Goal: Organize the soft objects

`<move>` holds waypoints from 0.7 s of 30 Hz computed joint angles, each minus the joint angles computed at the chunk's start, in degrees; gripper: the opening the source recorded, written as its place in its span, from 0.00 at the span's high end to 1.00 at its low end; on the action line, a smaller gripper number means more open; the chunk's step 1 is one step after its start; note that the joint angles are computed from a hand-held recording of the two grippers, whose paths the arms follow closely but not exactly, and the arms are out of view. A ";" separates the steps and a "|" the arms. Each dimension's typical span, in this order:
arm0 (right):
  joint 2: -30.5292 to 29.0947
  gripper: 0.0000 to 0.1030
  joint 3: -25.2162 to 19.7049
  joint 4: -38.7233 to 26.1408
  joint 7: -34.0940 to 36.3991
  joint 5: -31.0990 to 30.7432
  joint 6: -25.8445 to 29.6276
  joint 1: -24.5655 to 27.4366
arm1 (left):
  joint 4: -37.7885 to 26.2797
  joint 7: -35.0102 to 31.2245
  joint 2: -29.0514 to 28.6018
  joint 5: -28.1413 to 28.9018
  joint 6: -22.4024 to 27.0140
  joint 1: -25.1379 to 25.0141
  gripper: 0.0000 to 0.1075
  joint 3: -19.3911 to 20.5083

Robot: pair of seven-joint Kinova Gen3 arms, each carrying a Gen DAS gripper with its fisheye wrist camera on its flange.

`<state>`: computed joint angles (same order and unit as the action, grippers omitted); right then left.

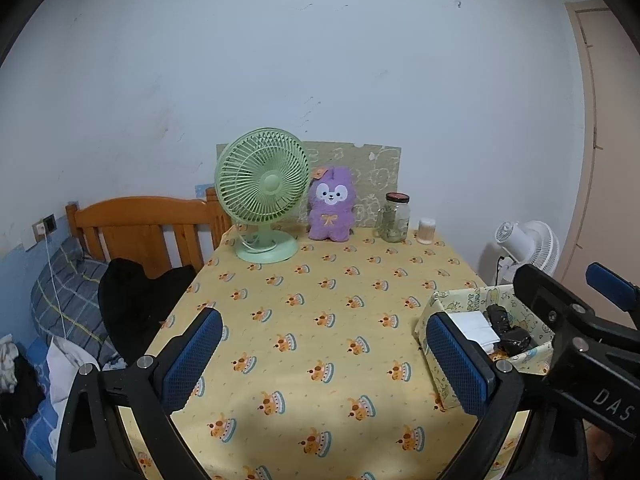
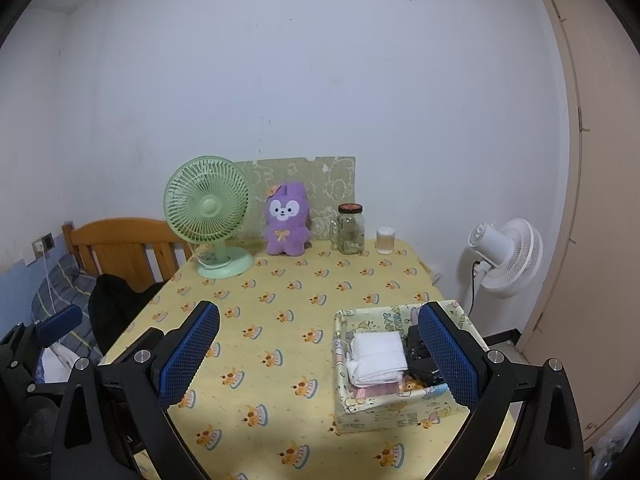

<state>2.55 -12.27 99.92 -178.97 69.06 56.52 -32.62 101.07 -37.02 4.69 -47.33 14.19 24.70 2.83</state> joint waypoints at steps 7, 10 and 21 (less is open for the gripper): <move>0.03 0.02 0.13 0.04 0.38 -0.34 0.22 0.15 | 0.10 -0.33 -0.11 0.57 -0.10 -0.26 0.04 -0.16; -0.02 0.02 0.13 0.13 0.10 -0.42 0.32 0.20 | -0.10 0.76 0.08 -0.54 0.29 -0.05 0.04 -0.31; 0.24 0.02 0.25 -0.25 0.27 -0.70 1.01 0.44 | -0.65 0.55 0.61 -0.81 0.15 0.60 0.04 -1.08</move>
